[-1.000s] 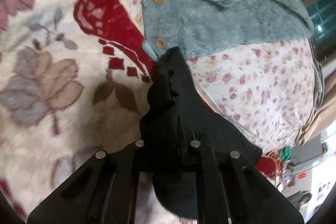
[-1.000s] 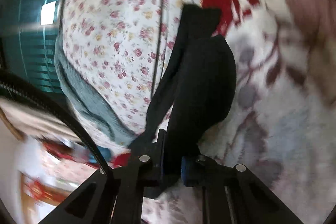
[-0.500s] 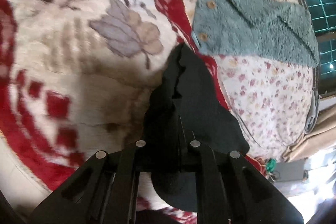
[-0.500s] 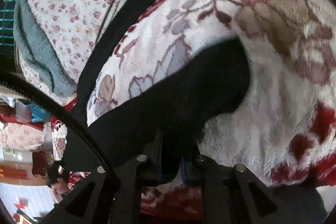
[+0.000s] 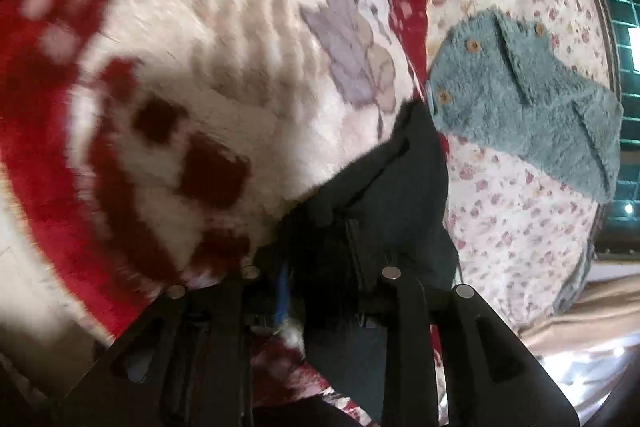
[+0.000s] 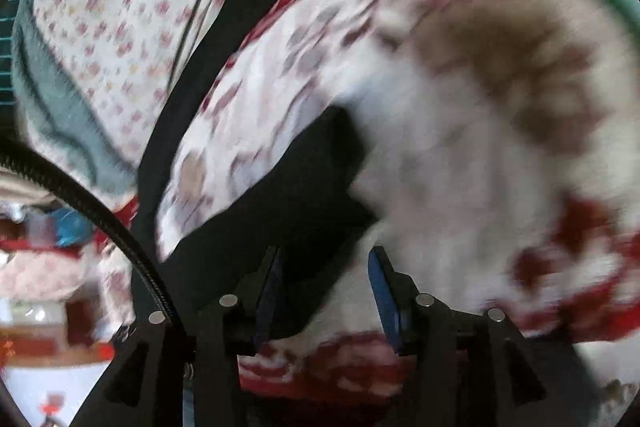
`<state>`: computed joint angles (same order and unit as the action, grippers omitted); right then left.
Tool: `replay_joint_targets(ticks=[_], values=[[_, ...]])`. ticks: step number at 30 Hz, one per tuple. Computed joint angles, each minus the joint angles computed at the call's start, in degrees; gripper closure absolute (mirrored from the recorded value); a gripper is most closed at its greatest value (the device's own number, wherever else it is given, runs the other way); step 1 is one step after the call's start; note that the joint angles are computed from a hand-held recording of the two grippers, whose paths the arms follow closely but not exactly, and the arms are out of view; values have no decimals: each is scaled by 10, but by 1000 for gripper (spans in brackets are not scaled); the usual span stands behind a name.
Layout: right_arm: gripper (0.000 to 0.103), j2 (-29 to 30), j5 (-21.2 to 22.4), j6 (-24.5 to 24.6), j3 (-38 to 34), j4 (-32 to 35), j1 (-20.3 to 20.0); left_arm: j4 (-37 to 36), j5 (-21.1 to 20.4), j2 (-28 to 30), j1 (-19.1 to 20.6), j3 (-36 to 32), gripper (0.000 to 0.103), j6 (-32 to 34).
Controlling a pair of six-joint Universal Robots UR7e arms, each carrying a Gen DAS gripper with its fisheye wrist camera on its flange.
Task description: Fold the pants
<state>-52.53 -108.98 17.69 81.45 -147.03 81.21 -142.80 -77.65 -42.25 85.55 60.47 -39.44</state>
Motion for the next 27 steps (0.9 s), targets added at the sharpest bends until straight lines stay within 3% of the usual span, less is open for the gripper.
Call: replay_joint_targets(ticks=[2, 4, 6, 8, 11, 13, 15, 16, 17, 19, 23, 25, 27], values=[[59, -4, -49, -15, 4, -32, 16, -43, 70, -17, -18, 26, 77, 9], [59, -7, -56, -45, 10, -74, 25, -124, 142, -33, -40, 59, 77, 46], [59, -6, -32, -73, 14, -116, 29, -207, 187, -38, -63, 80, 76, 100], [59, -5, 23, -106, 14, -131, 27, -259, 199, -39, -84, 90, 65, 143], [59, 2, 94, -121, 4, -101, 18, -299, 162, -27, -111, 89, 59, 211], [59, 7, 116, -101, -3, -78, 9, -288, 132, -13, -120, 80, 57, 237], [59, 5, 88, -74, 3, -88, 5, -248, 89, 12, -124, 57, 57, 249], [59, 5, 46, -67, 3, -93, 7, -229, 68, 28, -124, 46, 57, 254], [59, 5, 11, -81, 5, -103, 9, -207, 49, 43, -123, 34, 57, 258], [58, 5, -13, -138, 1, -103, 11, -167, 33, 73, -122, 6, 57, 256], [57, 7, 29, -192, -33, 3, -7, -53, -18, 106, -107, -50, 57, 212], [57, 13, 82, -182, -59, 74, -24, -58, -19, 101, -108, -43, 57, 216], [87, 13, 157, -183, -73, 125, -36, -64, -19, 99, -110, -38, 57, 218]])
